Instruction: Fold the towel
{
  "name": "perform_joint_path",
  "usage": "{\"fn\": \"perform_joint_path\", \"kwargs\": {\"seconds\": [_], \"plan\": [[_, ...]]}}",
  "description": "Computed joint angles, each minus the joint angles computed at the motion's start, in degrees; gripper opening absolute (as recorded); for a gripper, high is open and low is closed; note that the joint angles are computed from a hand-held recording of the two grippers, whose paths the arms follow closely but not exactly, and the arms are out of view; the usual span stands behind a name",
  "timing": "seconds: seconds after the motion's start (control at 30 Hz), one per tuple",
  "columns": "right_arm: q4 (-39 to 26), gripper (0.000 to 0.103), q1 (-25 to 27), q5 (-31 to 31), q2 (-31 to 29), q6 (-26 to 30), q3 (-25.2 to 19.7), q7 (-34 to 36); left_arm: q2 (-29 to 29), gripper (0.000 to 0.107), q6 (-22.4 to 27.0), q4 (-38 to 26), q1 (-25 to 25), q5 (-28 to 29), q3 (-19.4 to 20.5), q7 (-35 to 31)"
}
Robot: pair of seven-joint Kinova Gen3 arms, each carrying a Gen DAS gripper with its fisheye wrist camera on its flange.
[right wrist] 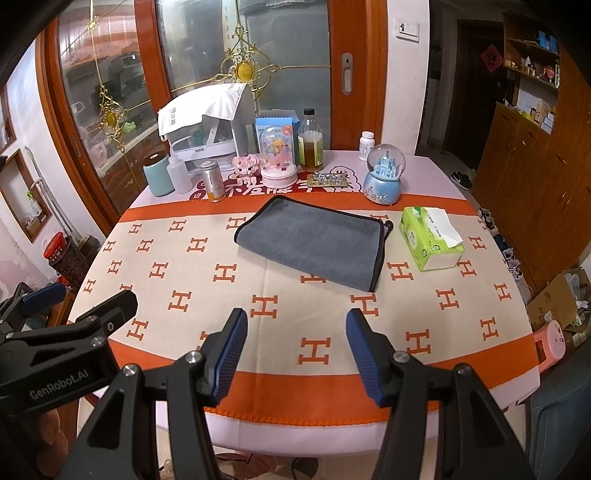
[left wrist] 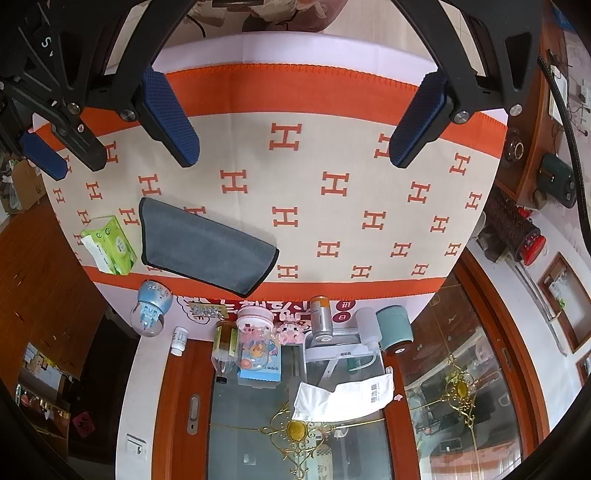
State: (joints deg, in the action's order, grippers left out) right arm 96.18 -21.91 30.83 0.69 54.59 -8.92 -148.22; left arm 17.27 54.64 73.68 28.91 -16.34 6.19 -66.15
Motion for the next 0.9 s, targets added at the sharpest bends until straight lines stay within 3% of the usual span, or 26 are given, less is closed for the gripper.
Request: {"fn": "perform_joint_path", "kwargs": {"seconds": [0.9], "plan": [[-0.4, 0.056, -0.3, 0.0, 0.4, 0.3, 0.1, 0.0, 0.6, 0.102, 1.1, -1.1, 0.5, -0.1, -0.1, 0.3]]}}
